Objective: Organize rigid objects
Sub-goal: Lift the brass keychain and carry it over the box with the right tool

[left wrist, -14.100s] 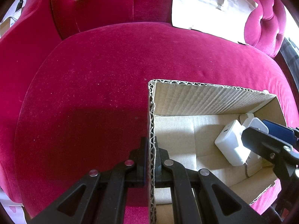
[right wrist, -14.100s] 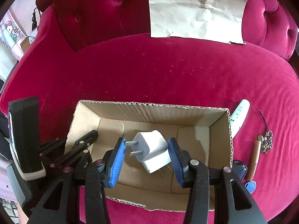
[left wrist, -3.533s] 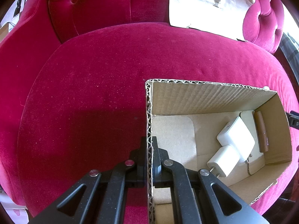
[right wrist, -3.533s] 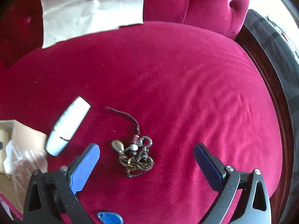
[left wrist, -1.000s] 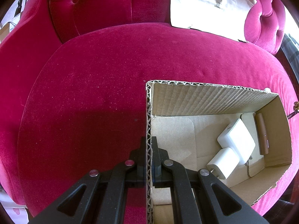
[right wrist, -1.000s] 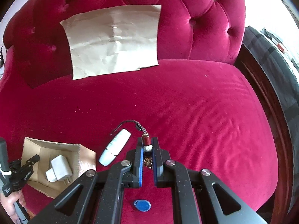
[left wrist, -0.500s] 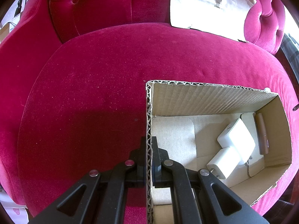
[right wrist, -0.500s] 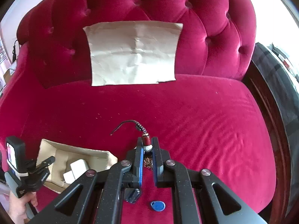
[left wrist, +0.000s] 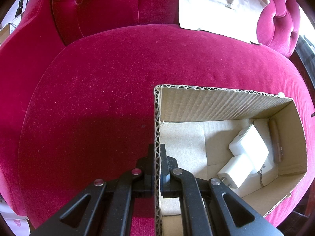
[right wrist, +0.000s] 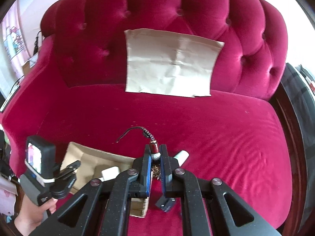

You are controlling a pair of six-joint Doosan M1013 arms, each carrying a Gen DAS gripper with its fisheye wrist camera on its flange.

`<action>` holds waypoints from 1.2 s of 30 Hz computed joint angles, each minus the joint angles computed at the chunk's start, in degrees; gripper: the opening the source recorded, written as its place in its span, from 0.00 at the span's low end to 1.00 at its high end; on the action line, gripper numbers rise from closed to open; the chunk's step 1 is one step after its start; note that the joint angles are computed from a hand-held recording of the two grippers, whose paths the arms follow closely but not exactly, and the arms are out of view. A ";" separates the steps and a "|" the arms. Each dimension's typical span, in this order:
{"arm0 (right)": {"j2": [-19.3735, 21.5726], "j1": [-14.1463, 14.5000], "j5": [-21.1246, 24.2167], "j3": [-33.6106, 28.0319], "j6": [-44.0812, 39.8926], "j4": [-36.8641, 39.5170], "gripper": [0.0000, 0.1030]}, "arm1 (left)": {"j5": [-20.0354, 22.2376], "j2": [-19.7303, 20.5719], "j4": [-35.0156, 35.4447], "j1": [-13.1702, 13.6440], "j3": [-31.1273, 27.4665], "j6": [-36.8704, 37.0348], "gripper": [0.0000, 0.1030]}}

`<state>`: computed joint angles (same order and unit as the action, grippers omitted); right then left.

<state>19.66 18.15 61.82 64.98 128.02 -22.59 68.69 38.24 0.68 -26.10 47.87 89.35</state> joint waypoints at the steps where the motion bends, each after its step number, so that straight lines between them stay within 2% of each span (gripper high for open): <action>1: 0.21 0.17 -0.16 -0.34 -0.52 0.37 0.06 | 0.05 0.04 -0.02 0.01 -0.07 -0.03 0.03; 21: 4.52 2.26 -0.13 -5.31 -7.47 7.34 0.06 | 0.05 0.02 -0.82 0.40 -0.04 0.04 0.03; 36: 7.26 2.84 -0.07 -5.49 -9.80 11.73 0.06 | 0.27 0.24 -1.29 0.61 -0.43 0.06 0.03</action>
<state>26.92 20.99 61.75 59.49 118.22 -10.86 68.96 38.49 -0.61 -25.49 47.44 89.42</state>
